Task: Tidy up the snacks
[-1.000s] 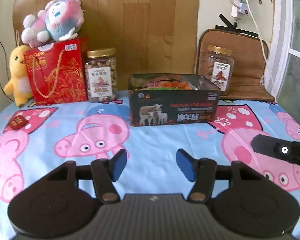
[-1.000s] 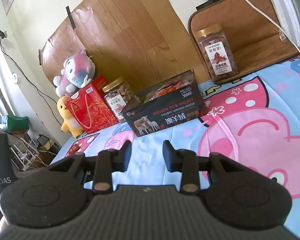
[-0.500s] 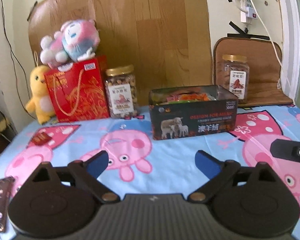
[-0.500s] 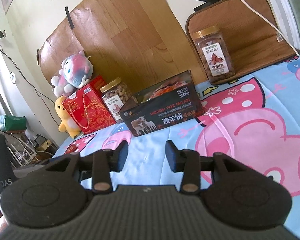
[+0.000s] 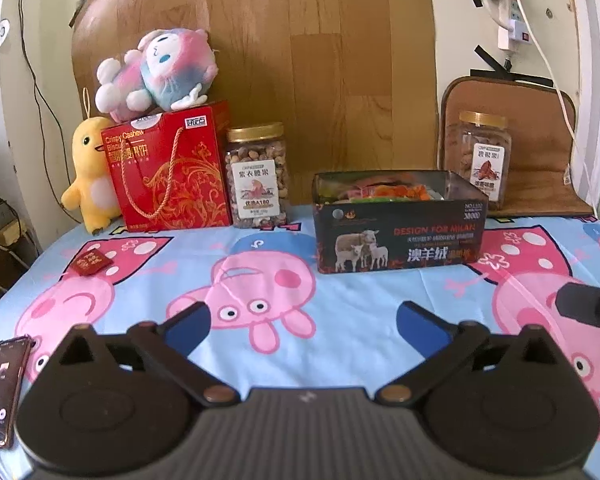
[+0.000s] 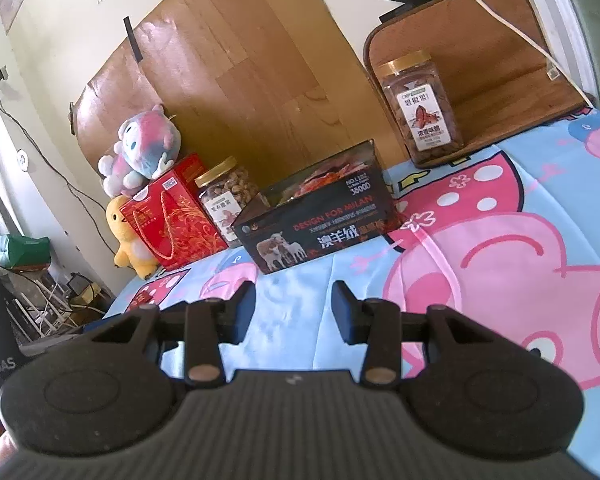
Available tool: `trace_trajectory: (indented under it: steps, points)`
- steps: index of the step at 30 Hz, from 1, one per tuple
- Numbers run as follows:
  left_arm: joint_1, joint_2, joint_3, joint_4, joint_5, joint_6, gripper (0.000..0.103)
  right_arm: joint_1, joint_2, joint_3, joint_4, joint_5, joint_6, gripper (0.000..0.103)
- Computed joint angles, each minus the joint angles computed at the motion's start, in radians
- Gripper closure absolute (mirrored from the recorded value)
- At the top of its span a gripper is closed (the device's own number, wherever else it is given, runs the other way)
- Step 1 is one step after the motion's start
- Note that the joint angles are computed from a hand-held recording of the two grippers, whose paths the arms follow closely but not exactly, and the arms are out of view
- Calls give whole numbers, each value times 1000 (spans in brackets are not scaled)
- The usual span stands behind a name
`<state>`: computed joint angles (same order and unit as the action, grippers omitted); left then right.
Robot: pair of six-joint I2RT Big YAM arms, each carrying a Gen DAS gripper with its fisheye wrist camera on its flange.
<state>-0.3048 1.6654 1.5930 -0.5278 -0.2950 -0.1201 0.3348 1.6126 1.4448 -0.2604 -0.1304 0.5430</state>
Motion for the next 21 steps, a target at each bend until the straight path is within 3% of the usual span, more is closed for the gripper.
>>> trace_trajectory:
  steps: [5,10,13,18,21]
  points:
    - [20,-22,1,-52,124,-35,0,0,-3,3,-22,10,-12,58]
    - [24,-58,-37,-44,140,-83,0,0,-7,-4,-29,27,-9,54]
    - [23,-77,-55,-36,103,-113,0,6,-10,-8,-33,31,-3,54]
    - [10,-108,-94,22,14,-57,0,21,-11,-5,-33,55,-27,54]
    - [8,-117,-106,28,13,-27,0,30,-8,-1,-36,63,-32,53]
